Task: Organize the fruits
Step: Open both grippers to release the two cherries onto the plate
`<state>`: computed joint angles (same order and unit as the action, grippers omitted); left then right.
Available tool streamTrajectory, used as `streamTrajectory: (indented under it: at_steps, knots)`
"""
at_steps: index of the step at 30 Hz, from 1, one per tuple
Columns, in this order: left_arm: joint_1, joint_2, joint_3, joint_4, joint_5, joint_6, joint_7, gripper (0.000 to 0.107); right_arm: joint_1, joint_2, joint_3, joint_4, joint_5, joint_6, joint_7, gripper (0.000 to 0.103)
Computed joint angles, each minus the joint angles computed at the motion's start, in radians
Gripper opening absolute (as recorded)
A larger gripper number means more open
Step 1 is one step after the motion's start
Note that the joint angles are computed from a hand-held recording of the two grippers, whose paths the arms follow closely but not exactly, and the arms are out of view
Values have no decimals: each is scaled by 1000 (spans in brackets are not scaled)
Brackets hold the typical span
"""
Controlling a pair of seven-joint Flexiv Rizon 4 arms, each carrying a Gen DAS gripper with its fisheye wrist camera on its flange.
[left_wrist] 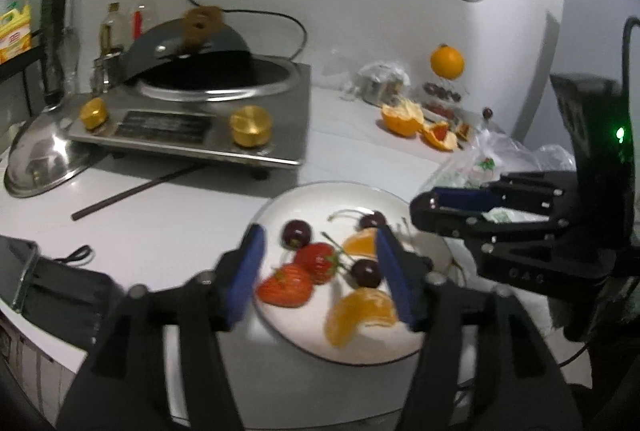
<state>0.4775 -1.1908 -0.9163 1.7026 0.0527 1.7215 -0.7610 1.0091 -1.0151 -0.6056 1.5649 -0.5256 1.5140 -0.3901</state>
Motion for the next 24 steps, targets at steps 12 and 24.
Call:
streamTrajectory:
  at_steps: [12, 24]
  knots:
    - [-11, -34, 21, -77, -54, -50, 19, 69, -197, -93, 221, -274, -67, -119, -76, 28]
    - [-41, -43, 53, -121, -115, -64, 41, 69, -294, -177, 363, -445, -76, -220, -153, 28]
